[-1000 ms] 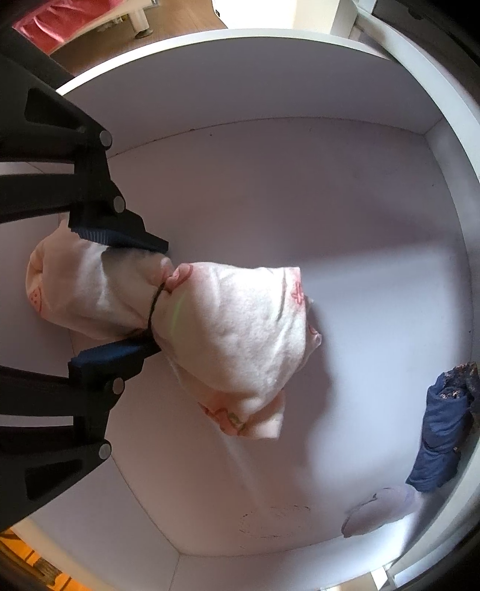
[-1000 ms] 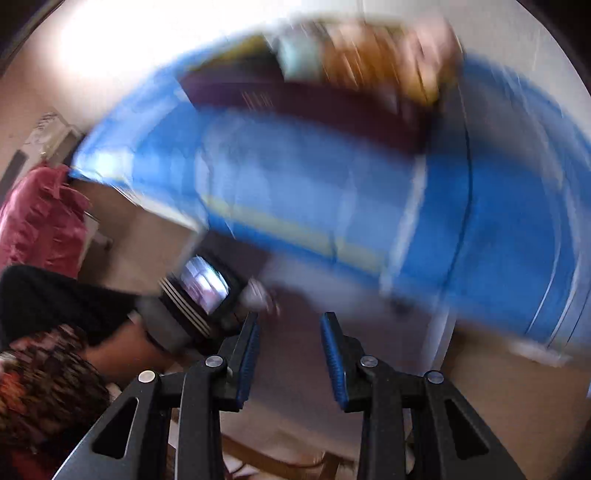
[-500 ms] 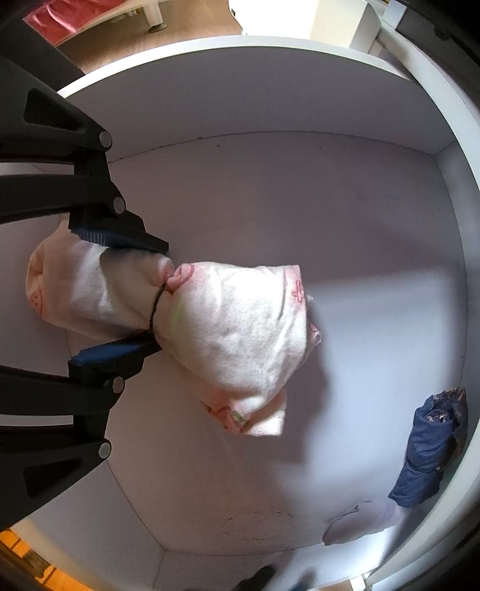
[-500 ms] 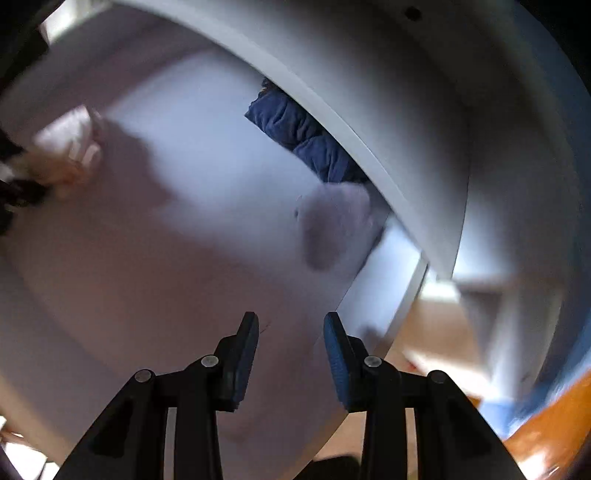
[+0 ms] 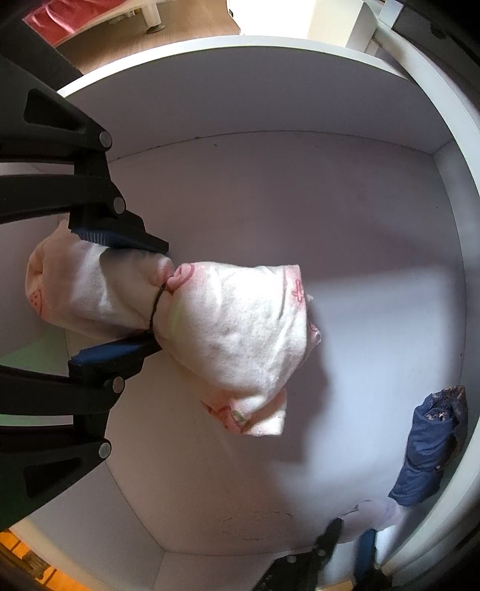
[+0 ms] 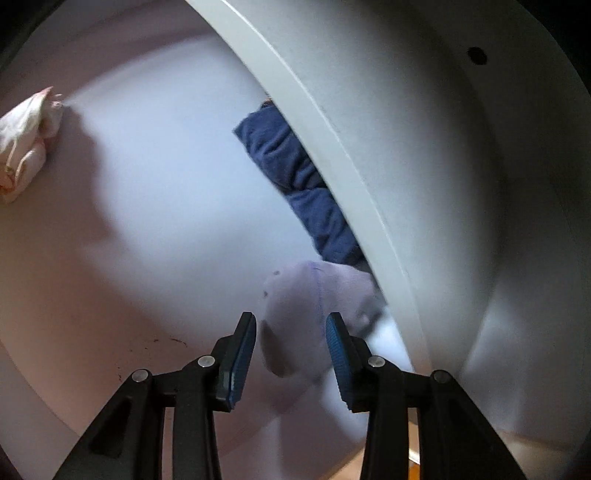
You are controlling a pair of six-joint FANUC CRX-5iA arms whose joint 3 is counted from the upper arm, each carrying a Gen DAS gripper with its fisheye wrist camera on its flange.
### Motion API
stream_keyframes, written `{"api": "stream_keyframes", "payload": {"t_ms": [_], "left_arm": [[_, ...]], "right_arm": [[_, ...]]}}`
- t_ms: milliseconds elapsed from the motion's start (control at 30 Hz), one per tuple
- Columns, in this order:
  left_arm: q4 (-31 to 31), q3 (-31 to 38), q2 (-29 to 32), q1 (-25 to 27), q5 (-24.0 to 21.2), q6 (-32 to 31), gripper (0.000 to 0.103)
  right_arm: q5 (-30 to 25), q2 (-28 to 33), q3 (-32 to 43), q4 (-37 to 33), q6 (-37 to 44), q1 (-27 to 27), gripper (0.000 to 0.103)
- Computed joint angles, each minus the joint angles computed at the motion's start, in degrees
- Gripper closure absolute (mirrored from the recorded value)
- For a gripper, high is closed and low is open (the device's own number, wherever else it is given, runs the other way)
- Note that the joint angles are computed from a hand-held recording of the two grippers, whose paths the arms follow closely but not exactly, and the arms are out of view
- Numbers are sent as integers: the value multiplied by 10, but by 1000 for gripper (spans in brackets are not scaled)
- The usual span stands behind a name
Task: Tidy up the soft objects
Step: 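Move the right gripper into the drawer and grasp the lavender knit sock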
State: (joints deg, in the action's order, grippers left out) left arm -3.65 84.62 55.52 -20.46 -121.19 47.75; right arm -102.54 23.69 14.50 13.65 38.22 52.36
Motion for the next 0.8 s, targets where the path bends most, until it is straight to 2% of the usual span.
{"api": "stream_keyframes", "payload": {"t_ms": [200, 367, 433, 533, 667, 800], "left_arm": [[-2, -18, -10, -3, 9, 1, 59], [-3, -19, -11, -3, 9, 1, 58], [-3, -28, -15, -3, 13, 1, 58], [-4, -46, -24, -4, 21, 0, 58], [-3, -54, -27, -4, 26, 2, 57], [1, -53, -25, -2, 24, 5, 57]], "right_arm": [[29, -14, -1, -39, -17, 2, 44], [74, -42, 17, -156, -117, -12, 48], [70, -44, 21, -147, -139, -3, 48], [49, -53, 14, -96, -189, 15, 47], [29, -74, -30, -47, -285, 7, 46], [15, -64, -56, -18, -292, -10, 46]]}}
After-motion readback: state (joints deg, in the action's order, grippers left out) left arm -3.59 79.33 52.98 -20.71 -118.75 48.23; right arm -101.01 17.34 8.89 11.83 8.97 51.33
